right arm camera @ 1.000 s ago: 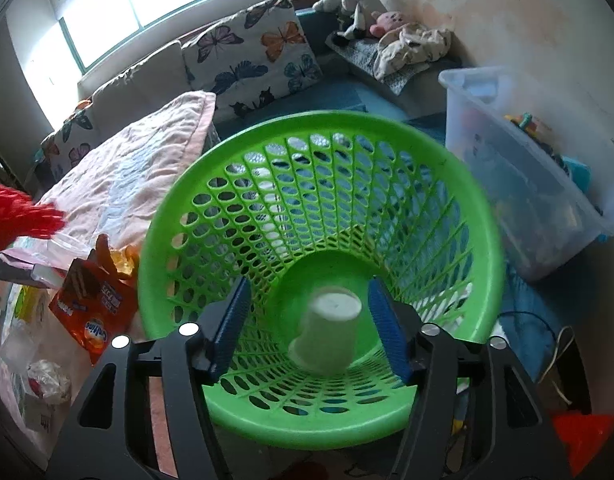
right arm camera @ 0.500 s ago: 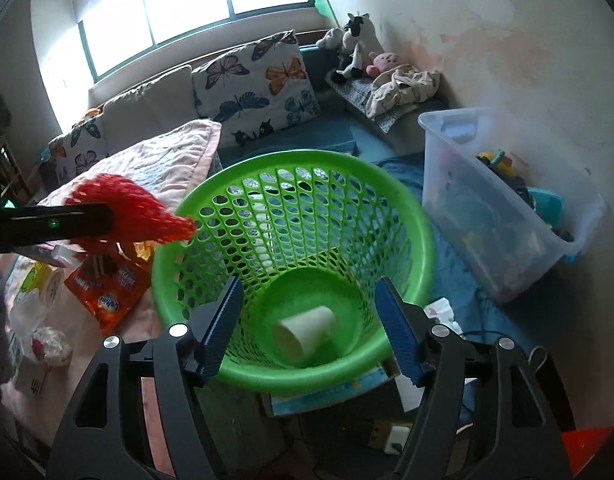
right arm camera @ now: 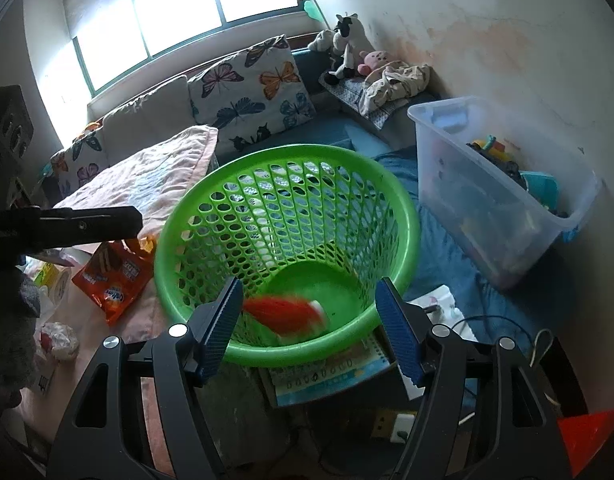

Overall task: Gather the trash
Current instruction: 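Withdraw the open right tool from the basket, then reach the right tool to the clear plastic tray and grasp it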

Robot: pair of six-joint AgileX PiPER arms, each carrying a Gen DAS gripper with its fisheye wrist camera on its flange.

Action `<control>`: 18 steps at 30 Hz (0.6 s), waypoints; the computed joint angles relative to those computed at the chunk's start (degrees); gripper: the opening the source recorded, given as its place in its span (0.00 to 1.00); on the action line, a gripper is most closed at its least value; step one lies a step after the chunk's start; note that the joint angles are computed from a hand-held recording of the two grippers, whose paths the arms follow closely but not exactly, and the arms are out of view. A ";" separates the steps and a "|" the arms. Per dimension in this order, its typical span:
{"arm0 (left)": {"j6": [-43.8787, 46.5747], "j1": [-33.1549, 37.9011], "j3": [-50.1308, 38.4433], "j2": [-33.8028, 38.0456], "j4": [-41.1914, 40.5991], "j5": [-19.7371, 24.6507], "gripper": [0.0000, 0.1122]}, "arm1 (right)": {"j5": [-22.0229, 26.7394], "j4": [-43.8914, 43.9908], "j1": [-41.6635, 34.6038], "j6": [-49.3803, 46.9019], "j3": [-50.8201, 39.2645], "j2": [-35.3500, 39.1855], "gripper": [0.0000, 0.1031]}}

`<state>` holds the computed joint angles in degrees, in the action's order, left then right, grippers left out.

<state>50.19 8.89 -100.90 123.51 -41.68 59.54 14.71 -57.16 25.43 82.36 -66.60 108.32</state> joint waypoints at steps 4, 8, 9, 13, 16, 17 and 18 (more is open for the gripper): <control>1.66 1.75 2.41 -2.11 -1.20 0.06 0.65 | -0.20 -1.97 0.97 2.68 1.15 -1.00 0.68; 5.46 4.01 6.25 -5.47 -2.91 -0.67 0.65 | 0.85 -3.39 3.15 4.37 1.53 -1.90 0.70; 6.91 5.04 7.79 -6.83 -3.44 -0.94 0.65 | 1.10 -3.30 3.63 4.39 1.39 -1.90 0.70; 11.17 8.67 11.63 -10.23 -5.60 -0.30 0.66 | 1.84 -2.72 5.92 3.77 1.25 -2.43 0.71; 14.91 11.83 14.57 -12.57 -6.83 -0.49 0.67 | 2.48 -2.42 7.62 3.37 0.63 -2.46 0.72; 15.61 12.63 15.14 -13.00 -7.09 -0.51 0.67 | 2.67 -2.45 8.17 3.52 0.40 -2.40 0.72; 16.58 14.15 15.94 -13.65 -7.43 -0.40 0.67 | 2.74 -2.16 8.64 3.32 0.10 -2.33 0.72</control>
<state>66.76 23.04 -84.96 109.86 -49.10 59.14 17.45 -59.32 34.07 85.68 -66.50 105.98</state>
